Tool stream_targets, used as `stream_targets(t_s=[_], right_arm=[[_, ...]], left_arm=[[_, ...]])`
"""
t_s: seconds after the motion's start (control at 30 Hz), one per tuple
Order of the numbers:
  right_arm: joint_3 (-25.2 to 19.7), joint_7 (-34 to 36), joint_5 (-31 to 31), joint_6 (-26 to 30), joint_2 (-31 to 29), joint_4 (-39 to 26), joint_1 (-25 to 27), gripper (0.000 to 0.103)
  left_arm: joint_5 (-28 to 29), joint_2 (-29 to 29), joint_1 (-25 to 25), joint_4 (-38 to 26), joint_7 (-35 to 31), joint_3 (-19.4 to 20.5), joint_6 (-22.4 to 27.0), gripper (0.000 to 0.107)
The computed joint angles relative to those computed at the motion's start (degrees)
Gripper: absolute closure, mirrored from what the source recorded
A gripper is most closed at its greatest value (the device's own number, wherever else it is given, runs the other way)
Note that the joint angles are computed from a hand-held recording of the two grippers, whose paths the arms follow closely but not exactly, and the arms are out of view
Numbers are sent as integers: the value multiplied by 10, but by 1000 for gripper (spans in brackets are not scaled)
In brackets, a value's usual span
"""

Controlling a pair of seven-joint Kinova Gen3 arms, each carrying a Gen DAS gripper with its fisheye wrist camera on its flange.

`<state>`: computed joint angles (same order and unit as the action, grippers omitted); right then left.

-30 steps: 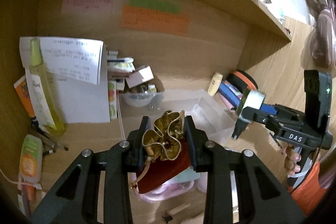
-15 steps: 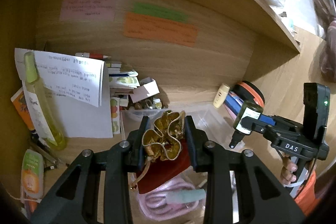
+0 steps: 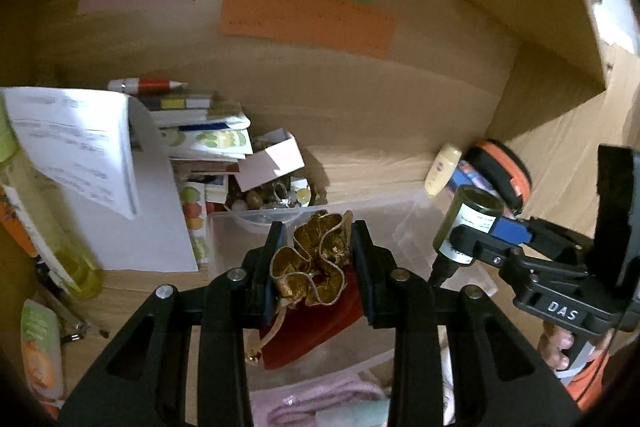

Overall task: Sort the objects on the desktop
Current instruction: 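Carry jar and pouch over the clear bin and open both tools to drop them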

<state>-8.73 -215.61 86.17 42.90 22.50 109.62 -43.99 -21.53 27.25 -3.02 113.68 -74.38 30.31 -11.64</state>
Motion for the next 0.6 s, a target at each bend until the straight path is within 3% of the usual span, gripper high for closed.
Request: stream_targets(t_s=[0.1,0.17,0.33,0.5,0.6], right_arm=[[3,12,-2,-22,10,-10,12,65],[7,14,1,-38,18,-14,18,65],[15,22,-7,-80,29,-13,35,65],[20,20,-5,-104,30,-5,44,65],[21,14,2,-107,30,-2,44,65]], left_arm=[[20,18,43,-29,-14,-34,20,75],[29,32,46,-43,-24,-33,34,75],[74,53,90,-66,-61,-79,50,75],[96,71,85,-76,-95,-69,65,75],[114,72,103,-76,-112,-87,67,75]])
